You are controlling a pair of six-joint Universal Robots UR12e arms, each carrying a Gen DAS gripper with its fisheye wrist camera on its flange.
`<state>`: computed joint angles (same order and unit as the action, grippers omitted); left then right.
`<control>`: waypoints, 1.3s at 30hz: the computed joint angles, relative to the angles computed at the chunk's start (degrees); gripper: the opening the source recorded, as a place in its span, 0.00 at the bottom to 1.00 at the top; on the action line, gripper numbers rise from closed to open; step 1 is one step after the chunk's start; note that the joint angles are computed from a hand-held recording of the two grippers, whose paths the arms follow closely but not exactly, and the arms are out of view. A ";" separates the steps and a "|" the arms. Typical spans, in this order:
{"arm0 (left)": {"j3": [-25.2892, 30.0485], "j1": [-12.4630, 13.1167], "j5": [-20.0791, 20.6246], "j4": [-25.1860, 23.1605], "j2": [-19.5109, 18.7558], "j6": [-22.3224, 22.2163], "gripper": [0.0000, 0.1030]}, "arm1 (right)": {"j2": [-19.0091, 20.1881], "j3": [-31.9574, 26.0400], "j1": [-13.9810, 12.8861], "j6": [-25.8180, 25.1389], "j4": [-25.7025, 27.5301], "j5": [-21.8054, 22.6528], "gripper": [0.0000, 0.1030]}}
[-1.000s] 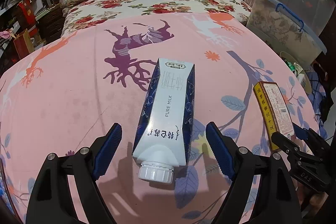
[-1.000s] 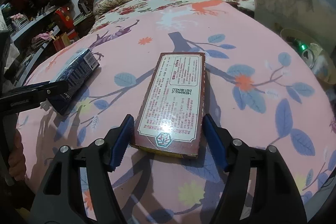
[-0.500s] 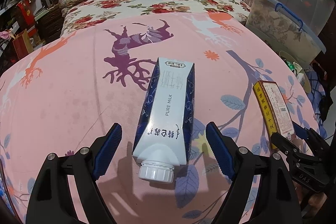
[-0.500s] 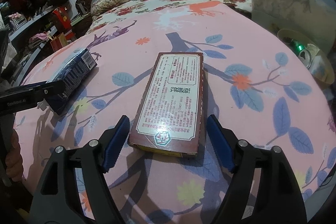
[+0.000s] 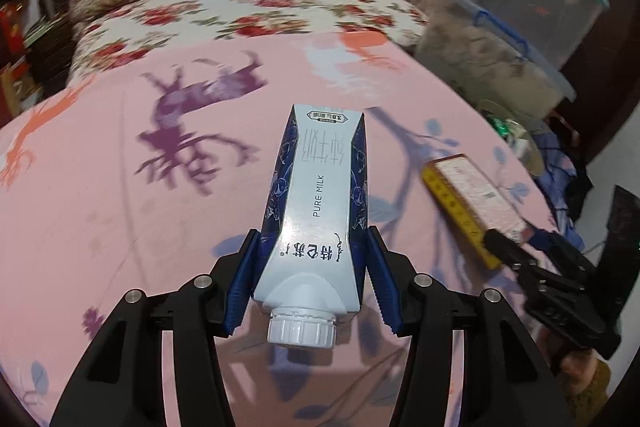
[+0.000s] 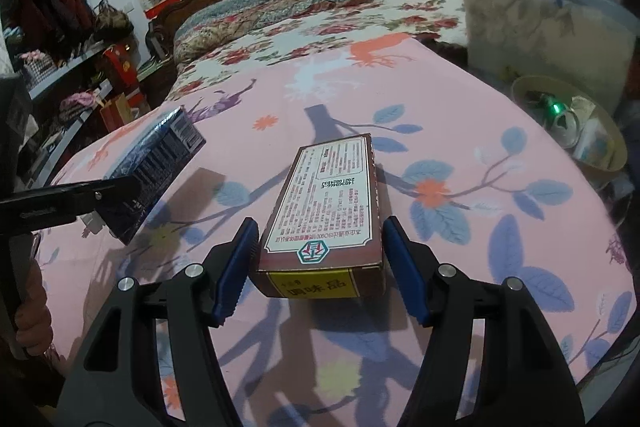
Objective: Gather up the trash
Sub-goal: 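Grasp the brown seasoning box with the right tool while the left tool holds the carton, then carry the carton and box to the wastebasket and open both tools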
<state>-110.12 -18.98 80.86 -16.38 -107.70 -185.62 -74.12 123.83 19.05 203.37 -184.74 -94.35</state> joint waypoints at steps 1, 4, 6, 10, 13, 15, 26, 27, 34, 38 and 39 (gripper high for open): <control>0.82 -0.47 -0.53 -0.52 -0.42 0.64 0.48 | -0.09 0.30 -0.25 0.36 -0.37 -0.39 0.63; 3.16 -1.65 -2.20 -1.97 -1.82 2.28 0.48 | -0.59 1.44 -1.13 1.54 -1.78 -1.93 0.63; 4.95 -2.41 -3.48 -3.37 -2.87 3.19 0.48 | -1.06 2.28 -1.87 2.15 -2.86 -3.10 0.63; 9.72 -4.36 -5.77 -6.51 -5.70 5.20 0.48 | -2.19 3.88 -3.95 3.00 -4.55 -5.47 0.63; 13.58 -5.85 -6.92 -8.85 -8.00 6.70 0.48 | -2.82 4.68 -5.85 3.05 -5.31 -6.72 0.63; 16.06 -6.84 -7.61 -10.24 -9.52 7.67 0.48 | -2.91 4.80 -7.26 1.91 -6.08 -8.29 0.63; 38.89 -12.03 -14.49 -23.41 -23.05 9.68 0.48 | -1.57 2.85 -17.23 -4.13 -11.20 -10.89 0.60; 41.28 -12.55 -14.79 -25.03 -24.60 9.40 0.48 | -1.18 2.51 -17.93 -4.82 -10.85 -10.98 0.60; 51.90 -14.68 -12.22 -29.88 -32.01 4.87 0.49 | 2.18 1.73 -21.66 -5.23 -13.56 -9.93 0.60; 55.07 -14.33 -13.13 -33.48 -33.95 0.91 0.69 | 2.16 1.45 -23.24 -2.96 -13.44 -7.79 0.60; 55.19 -14.17 -13.94 -33.69 -34.02 0.63 0.69 | 1.86 1.39 -24.11 -1.84 -13.33 -5.85 0.60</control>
<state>-54.93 -33.16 66.92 -50.07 -141.72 -184.99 -72.26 125.22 -5.07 201.53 -198.07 -100.20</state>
